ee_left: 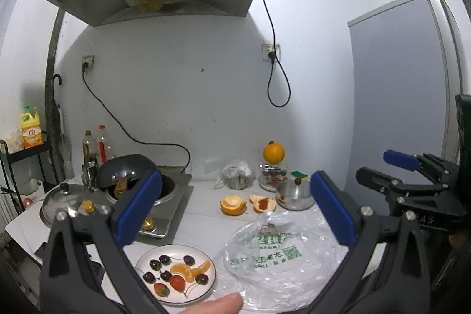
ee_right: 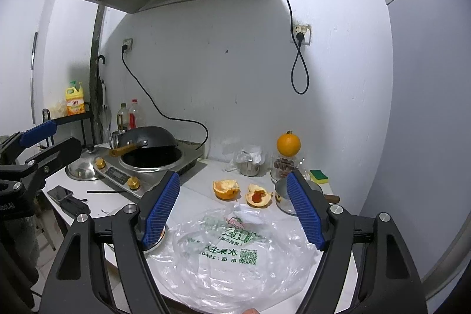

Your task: Organize fruits

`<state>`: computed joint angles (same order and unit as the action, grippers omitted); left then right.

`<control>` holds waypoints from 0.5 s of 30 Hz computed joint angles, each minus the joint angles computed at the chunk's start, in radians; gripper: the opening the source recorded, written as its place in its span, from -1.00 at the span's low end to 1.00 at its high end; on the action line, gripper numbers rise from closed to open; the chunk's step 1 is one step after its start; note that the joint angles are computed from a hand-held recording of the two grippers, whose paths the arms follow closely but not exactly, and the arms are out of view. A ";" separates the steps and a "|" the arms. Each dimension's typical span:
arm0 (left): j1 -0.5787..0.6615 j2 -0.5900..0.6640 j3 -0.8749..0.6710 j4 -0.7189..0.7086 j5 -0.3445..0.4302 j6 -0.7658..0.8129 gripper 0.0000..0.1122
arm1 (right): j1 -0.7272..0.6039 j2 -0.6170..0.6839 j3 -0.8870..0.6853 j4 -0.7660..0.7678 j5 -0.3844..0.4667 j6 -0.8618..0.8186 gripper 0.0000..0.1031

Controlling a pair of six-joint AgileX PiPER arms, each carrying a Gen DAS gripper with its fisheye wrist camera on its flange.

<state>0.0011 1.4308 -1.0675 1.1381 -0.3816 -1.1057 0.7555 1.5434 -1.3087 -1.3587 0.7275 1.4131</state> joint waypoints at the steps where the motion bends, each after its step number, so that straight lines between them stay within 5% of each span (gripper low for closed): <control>1: 0.001 -0.001 0.000 0.005 0.001 -0.004 0.82 | 0.000 -0.002 0.002 -0.002 -0.001 0.002 0.52; 15: -0.011 0.012 -0.017 0.069 0.020 -0.070 0.82 | -0.010 0.014 -0.018 0.025 -0.021 -0.027 0.52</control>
<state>-0.0103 1.4424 -1.0841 1.2068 -0.3616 -1.1757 0.7456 1.5573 -1.3271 -1.3332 0.7063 1.3860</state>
